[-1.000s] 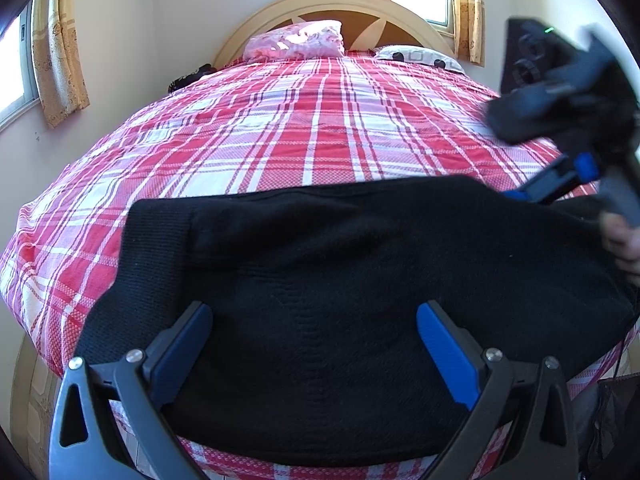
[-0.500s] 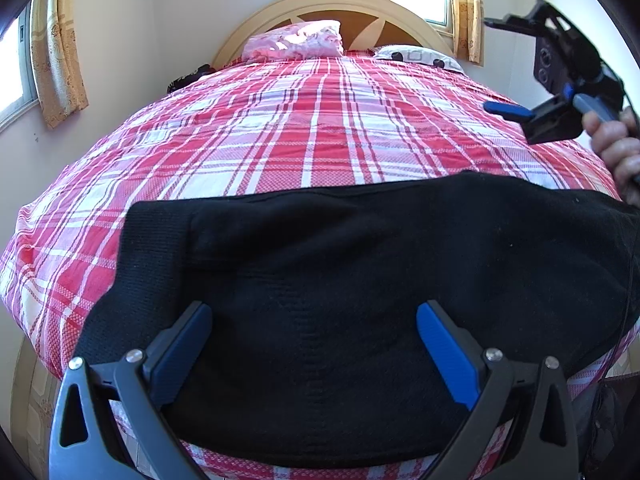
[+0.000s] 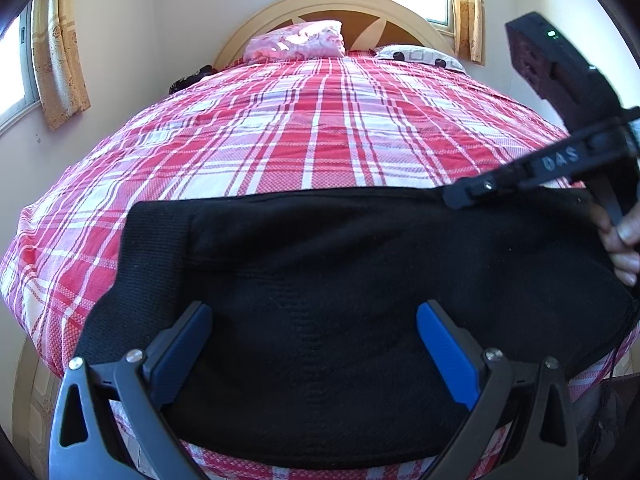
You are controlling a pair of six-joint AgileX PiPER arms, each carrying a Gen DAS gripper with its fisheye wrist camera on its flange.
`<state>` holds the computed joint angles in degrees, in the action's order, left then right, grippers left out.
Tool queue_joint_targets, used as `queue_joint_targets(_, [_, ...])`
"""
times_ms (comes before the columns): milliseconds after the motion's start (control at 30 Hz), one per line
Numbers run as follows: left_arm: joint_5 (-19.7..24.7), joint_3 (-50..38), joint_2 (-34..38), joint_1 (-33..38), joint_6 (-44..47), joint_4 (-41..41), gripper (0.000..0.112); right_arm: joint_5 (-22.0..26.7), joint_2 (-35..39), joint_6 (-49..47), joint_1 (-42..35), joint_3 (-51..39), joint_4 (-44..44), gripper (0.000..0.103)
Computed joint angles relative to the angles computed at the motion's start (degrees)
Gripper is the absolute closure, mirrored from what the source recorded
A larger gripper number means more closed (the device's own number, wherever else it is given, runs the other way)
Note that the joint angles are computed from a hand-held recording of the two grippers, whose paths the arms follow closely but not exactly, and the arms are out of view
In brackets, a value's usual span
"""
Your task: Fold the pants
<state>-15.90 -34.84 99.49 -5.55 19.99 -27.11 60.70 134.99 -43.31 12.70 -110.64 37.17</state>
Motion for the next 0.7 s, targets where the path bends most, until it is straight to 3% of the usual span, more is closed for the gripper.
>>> queue_joint_targets(67, [-0.06, 0.02, 0.05, 0.03, -0.59, 0.66, 0.009, -0.96, -2.02, -2.48, -0.19, 3.09, -0.63, 0.090])
queue_joint_targets(133, [-0.40, 0.18, 0.06, -0.16, -0.60, 0.52, 0.009, -7.72, -7.50, -7.67, 1.11, 11.41, -0.67, 0.090])
queue_joint_targets(300, [-0.90, 0.09, 0.29, -0.34, -1.01, 0.47, 0.009, -36.37, -20.90, -18.08, 7.27, 31.27, -1.77, 0.090])
queue_joint_targets(367, [-1.70, 0.30, 0.52, -0.52, -1.35, 0.75, 0.009, -46.20, -20.06, -13.90, 11.36, 33.48, -10.97, 0.089])
queue_joint_targets(400, [-2.21, 0.46, 0.62, -0.69, -1.17, 0.50, 0.009, -48.01, -18.13, -12.68, 11.94, 33.45, -13.23, 0.089])
queue_joint_targets(433, [-2.48, 0.46, 0.71, -0.88, -0.65, -0.15, 0.009, -47.53, -15.30, -11.11, 11.76, 31.94, -13.20, 0.089])
queue_joint_targets(500, [-2.27, 0.50, 0.58, -0.66, -1.50, 0.77, 0.009, -40.20, -13.23, -11.93, 8.58, 26.71, -6.26, 0.081])
queue_joint_targets(533, [-2.14, 0.44, 0.58, -0.47, -1.90, 1.37, 0.009, -36.68, -12.96, -14.52, 6.14, 24.77, -0.53, 0.071])
queue_joint_targets(633, [-1.85, 0.42, 0.49, -0.26, -2.39, 2.16, 0.009, -34.41, -14.14, -13.75, -0.52, 22.91, 10.85, 0.069])
queue_joint_targets(700, [-1.71, 0.45, 0.44, -0.07, -2.71, 2.84, 0.009, -29.41, -14.97, -11.27, -4.52, 21.53, 14.41, 0.069])
